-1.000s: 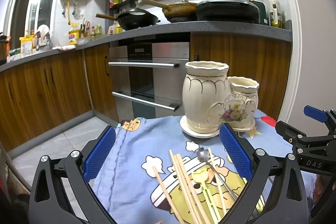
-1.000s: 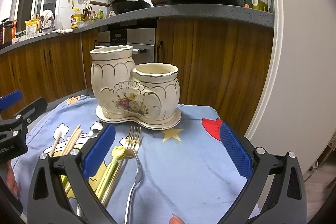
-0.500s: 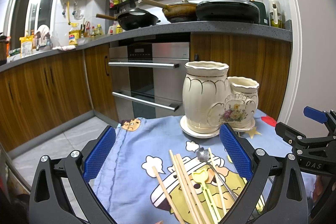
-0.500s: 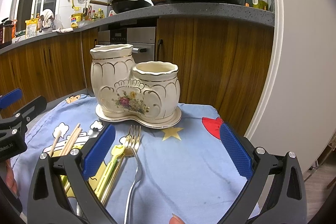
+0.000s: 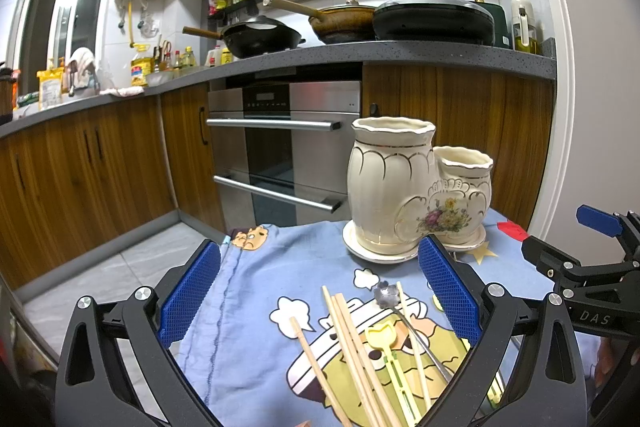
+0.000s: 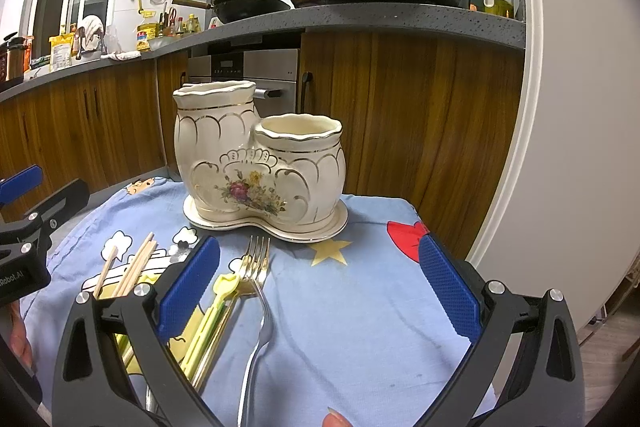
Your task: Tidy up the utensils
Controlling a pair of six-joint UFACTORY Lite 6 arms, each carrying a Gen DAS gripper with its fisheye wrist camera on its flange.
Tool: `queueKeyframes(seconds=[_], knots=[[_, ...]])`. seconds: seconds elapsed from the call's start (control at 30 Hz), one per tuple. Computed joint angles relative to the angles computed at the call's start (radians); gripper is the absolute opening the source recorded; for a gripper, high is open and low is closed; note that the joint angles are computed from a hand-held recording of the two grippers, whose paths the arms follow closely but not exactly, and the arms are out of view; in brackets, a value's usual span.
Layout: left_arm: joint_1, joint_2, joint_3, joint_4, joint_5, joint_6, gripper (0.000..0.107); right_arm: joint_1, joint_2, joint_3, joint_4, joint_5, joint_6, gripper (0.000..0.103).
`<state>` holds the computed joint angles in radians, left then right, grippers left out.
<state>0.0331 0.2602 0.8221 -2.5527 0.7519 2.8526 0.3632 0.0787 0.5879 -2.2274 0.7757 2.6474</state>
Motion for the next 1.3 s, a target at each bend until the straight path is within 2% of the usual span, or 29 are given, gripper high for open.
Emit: queueKeyframes(seconds=[1.3], knots=[[0.001,0.000,-0.001,0.005,0.003,-0.003,0.098,0.006,0.016,0.004,-0.001,0.001,0.006,0.098]])
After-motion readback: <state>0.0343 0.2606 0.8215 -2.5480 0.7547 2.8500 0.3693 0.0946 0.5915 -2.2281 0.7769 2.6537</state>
